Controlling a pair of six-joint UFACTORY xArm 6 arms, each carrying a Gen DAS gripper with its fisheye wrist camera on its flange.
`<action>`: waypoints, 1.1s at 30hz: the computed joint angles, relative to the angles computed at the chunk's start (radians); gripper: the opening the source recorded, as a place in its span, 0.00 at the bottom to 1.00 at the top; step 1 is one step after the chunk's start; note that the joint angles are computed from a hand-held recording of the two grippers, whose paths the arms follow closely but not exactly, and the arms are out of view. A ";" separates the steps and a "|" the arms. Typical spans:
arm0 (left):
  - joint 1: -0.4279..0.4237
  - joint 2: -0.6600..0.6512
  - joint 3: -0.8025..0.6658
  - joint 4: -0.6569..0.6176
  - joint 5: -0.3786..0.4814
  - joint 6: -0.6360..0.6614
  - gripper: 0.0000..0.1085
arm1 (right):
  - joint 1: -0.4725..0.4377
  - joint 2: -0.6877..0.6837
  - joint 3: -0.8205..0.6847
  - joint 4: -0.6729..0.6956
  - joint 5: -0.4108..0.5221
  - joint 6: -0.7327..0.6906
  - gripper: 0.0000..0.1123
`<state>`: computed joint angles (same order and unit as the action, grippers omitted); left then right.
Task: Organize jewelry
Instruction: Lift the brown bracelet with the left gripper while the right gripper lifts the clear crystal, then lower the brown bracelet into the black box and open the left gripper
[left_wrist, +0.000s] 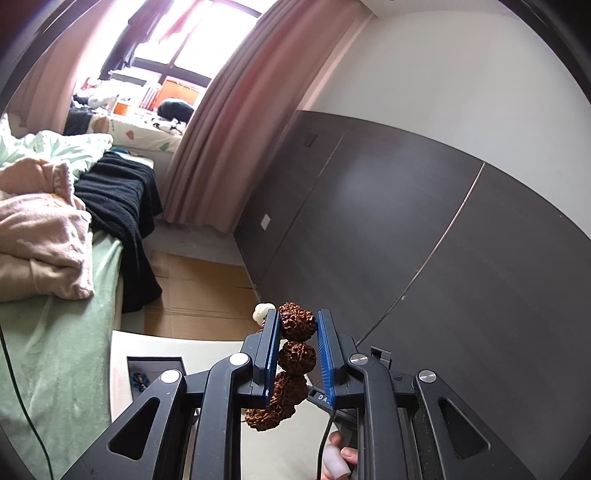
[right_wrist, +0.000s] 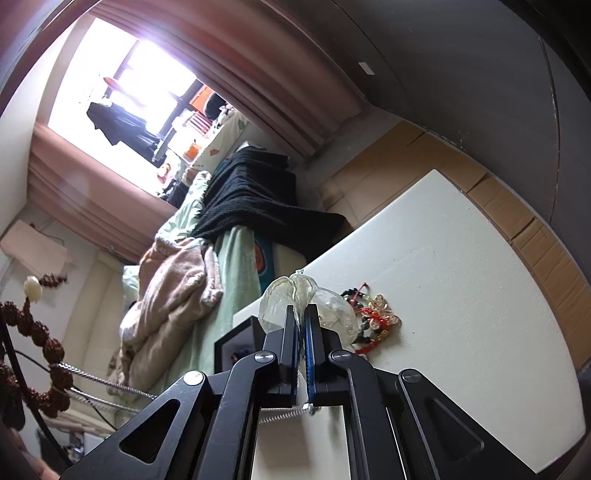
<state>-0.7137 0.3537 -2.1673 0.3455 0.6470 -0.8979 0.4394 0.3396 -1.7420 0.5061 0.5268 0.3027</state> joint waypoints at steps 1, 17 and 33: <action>-0.002 -0.007 0.006 0.007 0.001 -0.010 0.19 | 0.002 -0.001 0.001 0.004 -0.002 -0.005 0.04; 0.062 -0.022 0.109 -0.001 0.053 -0.061 0.19 | 0.018 -0.005 0.000 0.035 0.014 -0.062 0.04; 0.162 0.122 0.148 -0.328 0.056 0.107 0.19 | 0.051 0.139 -0.198 0.007 0.094 -0.051 0.04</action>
<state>-0.5519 0.4754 -2.0191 0.0178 0.7029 -0.7909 0.4906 0.4788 -1.9396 0.5133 0.6213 0.2518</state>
